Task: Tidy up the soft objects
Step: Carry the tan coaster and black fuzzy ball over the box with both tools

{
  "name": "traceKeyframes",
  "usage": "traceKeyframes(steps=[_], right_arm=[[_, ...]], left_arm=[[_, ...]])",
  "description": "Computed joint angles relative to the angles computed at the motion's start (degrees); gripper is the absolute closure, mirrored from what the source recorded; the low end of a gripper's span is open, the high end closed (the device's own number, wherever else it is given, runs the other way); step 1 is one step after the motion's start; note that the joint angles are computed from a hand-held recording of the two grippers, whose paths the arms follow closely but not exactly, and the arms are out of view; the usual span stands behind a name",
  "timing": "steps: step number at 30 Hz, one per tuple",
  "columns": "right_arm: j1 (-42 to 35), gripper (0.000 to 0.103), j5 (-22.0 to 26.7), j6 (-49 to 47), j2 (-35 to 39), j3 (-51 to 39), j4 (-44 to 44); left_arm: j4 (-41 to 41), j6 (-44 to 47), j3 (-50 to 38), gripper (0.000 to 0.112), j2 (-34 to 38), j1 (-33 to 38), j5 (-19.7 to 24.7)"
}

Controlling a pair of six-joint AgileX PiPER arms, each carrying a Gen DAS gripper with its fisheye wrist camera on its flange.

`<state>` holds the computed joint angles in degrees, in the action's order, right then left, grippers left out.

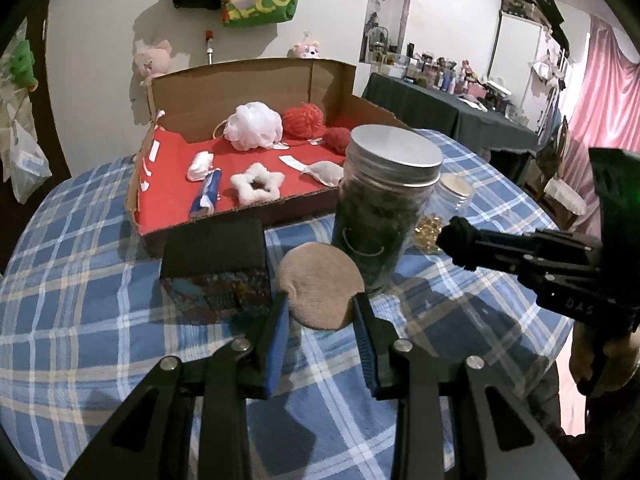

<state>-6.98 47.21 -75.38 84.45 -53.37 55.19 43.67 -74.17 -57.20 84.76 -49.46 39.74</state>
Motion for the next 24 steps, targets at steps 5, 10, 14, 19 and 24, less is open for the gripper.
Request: traceKeyframes(steps=[5,10,14,19,24], right_arm=[[2.6,0.082,-4.1,1.6,-1.3,0.0,-2.0],[3.9,0.082,-5.7,2.7,-1.9,-0.7,-3.4],[4.5,0.082,-6.4,3.2,-2.7,-0.9,-4.5],[5.0,0.082,-7.3,4.5,-2.5,-1.9,-6.3],[4.9,0.082,-7.6,5.4,-1.9,-3.3,-7.6]], left_arm=[[-1.6,3.6,-1.9,0.078,0.8,0.6,1.4],[-3.7,6.9,-3.2,0.079,0.9,2.0,1.5],[-4.5,8.5,-4.0,0.078,1.0,2.8,1.4],[-5.3,11.3,-5.4,0.078,0.9,3.9,2.7],[-6.5,13.3,-5.8,0.078,0.3,5.2,3.5]])
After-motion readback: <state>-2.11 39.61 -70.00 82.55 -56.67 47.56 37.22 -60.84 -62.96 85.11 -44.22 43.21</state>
